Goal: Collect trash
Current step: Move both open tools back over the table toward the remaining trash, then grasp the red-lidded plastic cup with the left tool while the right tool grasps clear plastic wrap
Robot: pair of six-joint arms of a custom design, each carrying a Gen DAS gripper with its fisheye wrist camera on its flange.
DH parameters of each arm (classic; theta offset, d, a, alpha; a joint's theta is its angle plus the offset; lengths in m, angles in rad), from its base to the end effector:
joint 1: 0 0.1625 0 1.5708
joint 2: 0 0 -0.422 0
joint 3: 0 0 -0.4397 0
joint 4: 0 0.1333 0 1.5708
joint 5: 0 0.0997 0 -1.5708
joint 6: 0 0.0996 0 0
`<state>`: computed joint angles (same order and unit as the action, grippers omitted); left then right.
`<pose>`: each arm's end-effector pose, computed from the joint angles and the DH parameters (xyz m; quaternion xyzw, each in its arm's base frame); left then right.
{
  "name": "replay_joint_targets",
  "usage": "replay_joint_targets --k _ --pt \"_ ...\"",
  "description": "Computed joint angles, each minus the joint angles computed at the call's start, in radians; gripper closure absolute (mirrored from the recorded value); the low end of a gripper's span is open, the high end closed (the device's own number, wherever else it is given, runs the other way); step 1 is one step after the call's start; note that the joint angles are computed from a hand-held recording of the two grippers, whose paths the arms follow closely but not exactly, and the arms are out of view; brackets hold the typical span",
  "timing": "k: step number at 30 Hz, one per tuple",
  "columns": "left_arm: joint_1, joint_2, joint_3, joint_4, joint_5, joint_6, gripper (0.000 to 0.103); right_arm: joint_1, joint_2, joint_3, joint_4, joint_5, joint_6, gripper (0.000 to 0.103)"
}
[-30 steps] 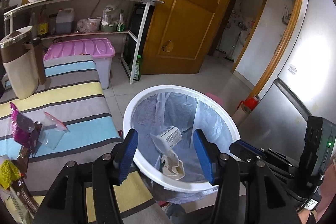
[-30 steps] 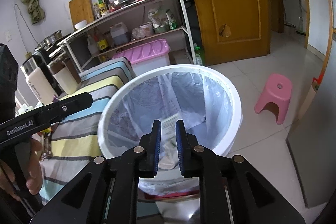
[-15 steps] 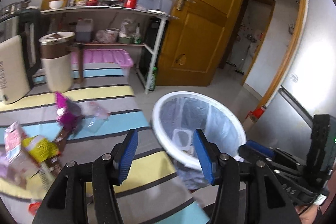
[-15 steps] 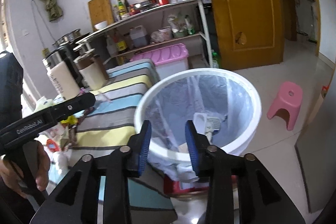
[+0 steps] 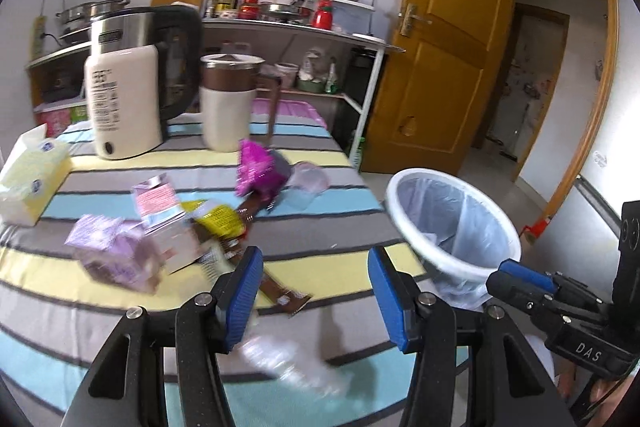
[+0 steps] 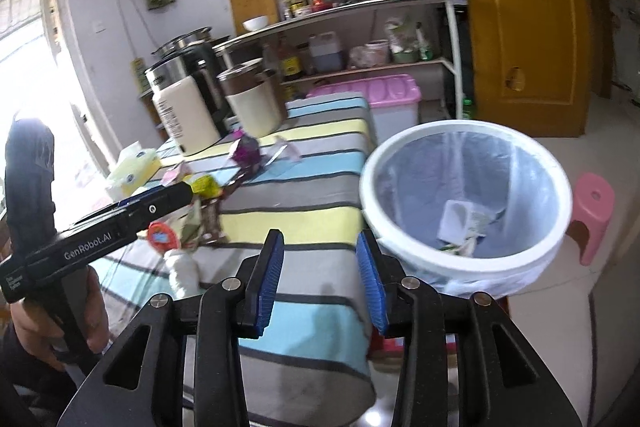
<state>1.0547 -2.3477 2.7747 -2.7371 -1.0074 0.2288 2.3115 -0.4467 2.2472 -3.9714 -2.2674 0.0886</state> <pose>0.0463 -0.2962 0.2863 0.2324 0.8708 -0.3806 0.2069 0.3251 -0.2527 -0.0901 0.1921 -0.8830 0.3856 0.1865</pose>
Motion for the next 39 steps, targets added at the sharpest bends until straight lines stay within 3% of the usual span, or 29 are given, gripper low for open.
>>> replay_joint_targets --k 11,19,36,37,38,39 --pt "0.072 -0.131 -0.001 0.102 0.038 0.022 0.048 0.018 0.032 -0.048 0.097 0.066 -0.004 0.063" --pt "0.172 -0.117 -0.034 0.07 -0.001 0.06 0.048 0.019 0.048 -0.081 0.173 0.135 -0.022 0.063" --pt "0.258 -0.055 -0.069 0.04 -0.078 0.087 0.048 -0.01 0.119 -0.21 0.375 0.257 -0.114 0.063" --pt "0.26 -0.045 -0.07 0.037 -0.081 0.087 0.048 -0.011 0.121 -0.213 0.377 0.255 -0.113 0.066" --pt "0.263 -0.035 -0.071 0.034 -0.085 0.088 0.048 -0.012 0.12 -0.211 0.374 0.254 -0.112 0.078" --pt "0.267 -0.022 -0.073 0.03 -0.089 0.087 0.048 -0.014 0.119 -0.208 0.368 0.254 -0.107 0.078"
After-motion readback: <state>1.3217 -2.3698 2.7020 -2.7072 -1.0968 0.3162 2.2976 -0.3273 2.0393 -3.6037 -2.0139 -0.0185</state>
